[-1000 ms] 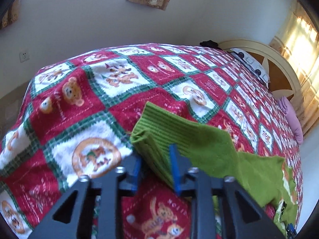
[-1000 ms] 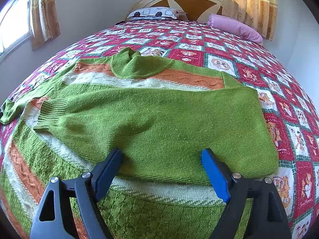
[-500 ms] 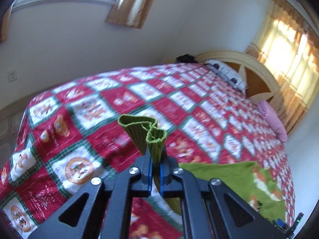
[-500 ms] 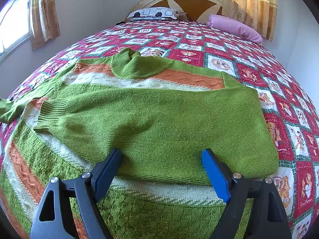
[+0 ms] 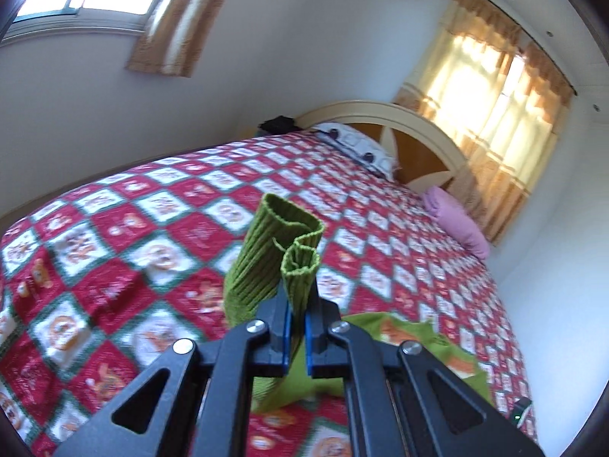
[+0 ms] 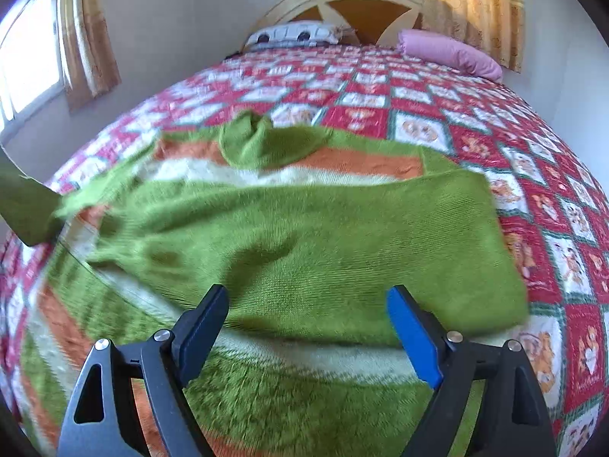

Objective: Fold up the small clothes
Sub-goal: 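Lift the sleeve and fold it across the sweater body with the left gripper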

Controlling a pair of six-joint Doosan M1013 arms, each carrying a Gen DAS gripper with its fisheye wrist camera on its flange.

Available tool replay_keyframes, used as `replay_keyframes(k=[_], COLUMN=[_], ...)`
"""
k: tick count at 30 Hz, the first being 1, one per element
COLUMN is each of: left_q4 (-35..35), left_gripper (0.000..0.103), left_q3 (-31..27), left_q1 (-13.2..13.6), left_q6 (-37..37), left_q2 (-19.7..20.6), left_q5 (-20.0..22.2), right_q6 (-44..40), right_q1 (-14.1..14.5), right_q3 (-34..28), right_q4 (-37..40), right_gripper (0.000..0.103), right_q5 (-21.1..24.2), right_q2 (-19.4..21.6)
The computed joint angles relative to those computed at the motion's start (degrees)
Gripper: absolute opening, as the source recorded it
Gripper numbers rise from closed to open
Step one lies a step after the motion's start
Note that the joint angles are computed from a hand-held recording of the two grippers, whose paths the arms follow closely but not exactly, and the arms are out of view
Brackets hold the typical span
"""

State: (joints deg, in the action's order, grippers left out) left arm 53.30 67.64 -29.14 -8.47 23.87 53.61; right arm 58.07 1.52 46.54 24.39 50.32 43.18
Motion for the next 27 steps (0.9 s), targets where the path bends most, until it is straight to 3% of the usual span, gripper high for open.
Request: replay_keyframes(k=[9, 20, 27], left_q4=[-0.75, -7.75, -17.68], left_gripper=[0.005, 0.005, 0.005], left_q3=[-10.28, -26.02, -42.16], left_q1=[-1.00, -2.61, -3.58], left_q6=[7.99, 19.28, 30.70], left_q2=[4.96, 13.84, 23.33], left_q5=[-2.80, -4.78, -1.85], right_q6=[-5.42, -10.29, -12.29], right_q1=[-2.33, -4.62, -4.73], right_q3=[5.51, 12.47, 15.04], right_q4=[4.76, 10.79, 12.13], right_gripper=[0.086, 0.086, 0.086], right_q5=[-1.03, -1.10, -0.73], right_q2=[-4.31, -8.15, -8.93])
